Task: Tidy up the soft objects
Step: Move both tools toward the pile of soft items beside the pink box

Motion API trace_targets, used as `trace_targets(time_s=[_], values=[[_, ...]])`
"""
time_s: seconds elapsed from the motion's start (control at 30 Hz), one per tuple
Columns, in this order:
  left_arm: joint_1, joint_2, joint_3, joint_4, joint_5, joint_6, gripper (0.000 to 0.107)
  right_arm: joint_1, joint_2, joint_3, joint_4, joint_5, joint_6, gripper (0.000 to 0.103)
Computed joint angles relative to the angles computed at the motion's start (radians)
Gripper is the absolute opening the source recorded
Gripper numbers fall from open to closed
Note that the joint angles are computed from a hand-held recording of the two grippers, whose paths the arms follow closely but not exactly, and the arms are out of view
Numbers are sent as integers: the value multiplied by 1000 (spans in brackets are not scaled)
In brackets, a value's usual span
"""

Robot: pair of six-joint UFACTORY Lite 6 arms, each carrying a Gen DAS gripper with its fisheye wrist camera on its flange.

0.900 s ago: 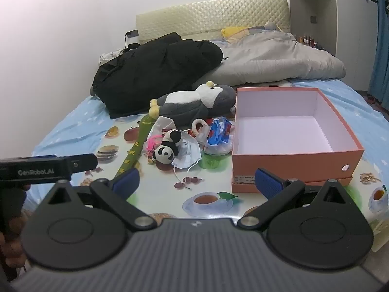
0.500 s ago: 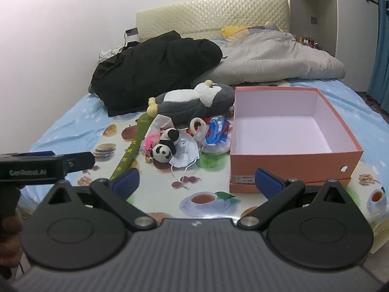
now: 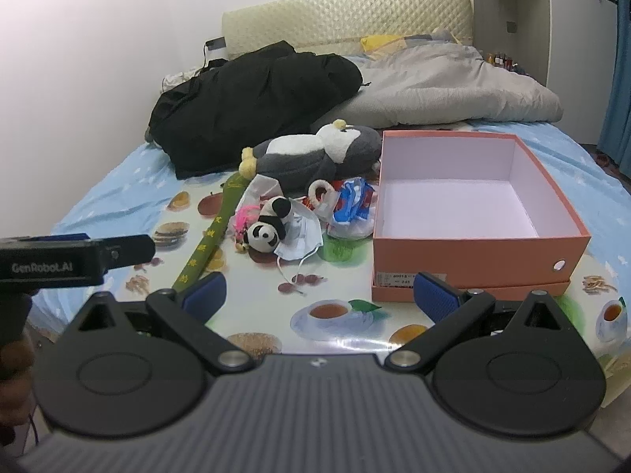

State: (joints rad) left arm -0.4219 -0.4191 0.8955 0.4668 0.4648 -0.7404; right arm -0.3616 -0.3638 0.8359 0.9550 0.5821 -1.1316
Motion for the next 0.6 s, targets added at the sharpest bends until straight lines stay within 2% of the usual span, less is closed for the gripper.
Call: trace_targets(time_s=[0.6], values=[[-37, -34, -34, 90, 18, -109, 103, -10, -17, -33, 44, -7, -48, 103]])
